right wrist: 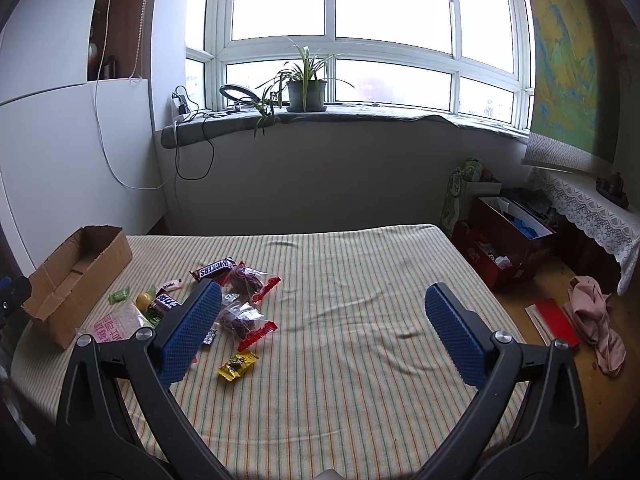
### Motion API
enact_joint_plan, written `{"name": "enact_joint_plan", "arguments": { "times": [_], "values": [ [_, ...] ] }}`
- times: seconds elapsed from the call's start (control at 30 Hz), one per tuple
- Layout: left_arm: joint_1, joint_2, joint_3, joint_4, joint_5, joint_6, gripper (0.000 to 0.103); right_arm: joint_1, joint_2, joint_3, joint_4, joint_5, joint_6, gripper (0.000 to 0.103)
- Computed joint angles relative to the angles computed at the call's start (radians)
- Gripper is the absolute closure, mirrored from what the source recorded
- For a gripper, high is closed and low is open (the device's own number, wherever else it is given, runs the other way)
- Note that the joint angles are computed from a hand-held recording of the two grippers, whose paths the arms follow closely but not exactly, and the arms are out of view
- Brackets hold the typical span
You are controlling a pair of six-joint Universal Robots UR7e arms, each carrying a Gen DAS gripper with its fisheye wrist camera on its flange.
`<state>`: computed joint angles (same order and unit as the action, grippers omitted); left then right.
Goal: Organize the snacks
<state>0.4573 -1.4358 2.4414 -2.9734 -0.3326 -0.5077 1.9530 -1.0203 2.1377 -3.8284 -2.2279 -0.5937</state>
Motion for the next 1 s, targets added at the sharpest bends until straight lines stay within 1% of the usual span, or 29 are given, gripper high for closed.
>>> {"name": "enact_joint_plan", "arguments": {
  "times": [0.1, 0.33, 1.0],
  "values": [
    [-0.001, 0.002, 0.001, -0.005, -0.001, 0.001, 0.021, 0.001, 0.001, 0.001, -0.005, -0.001, -0.001, 0.0],
    [0.007, -0.003, -0.001, -0.004, -0.021, -0.007, 0.021, 0.0, -0.011, 0.004, 0.032, -0.001, 0.018, 0.0],
    [0.006, 0.009, 0.001, -0.022, -0.02, 0.001, 0.021, -0.001, -0.017, 0.007, 0.053, 0.006, 0.03, 0.0]
  ]
}}
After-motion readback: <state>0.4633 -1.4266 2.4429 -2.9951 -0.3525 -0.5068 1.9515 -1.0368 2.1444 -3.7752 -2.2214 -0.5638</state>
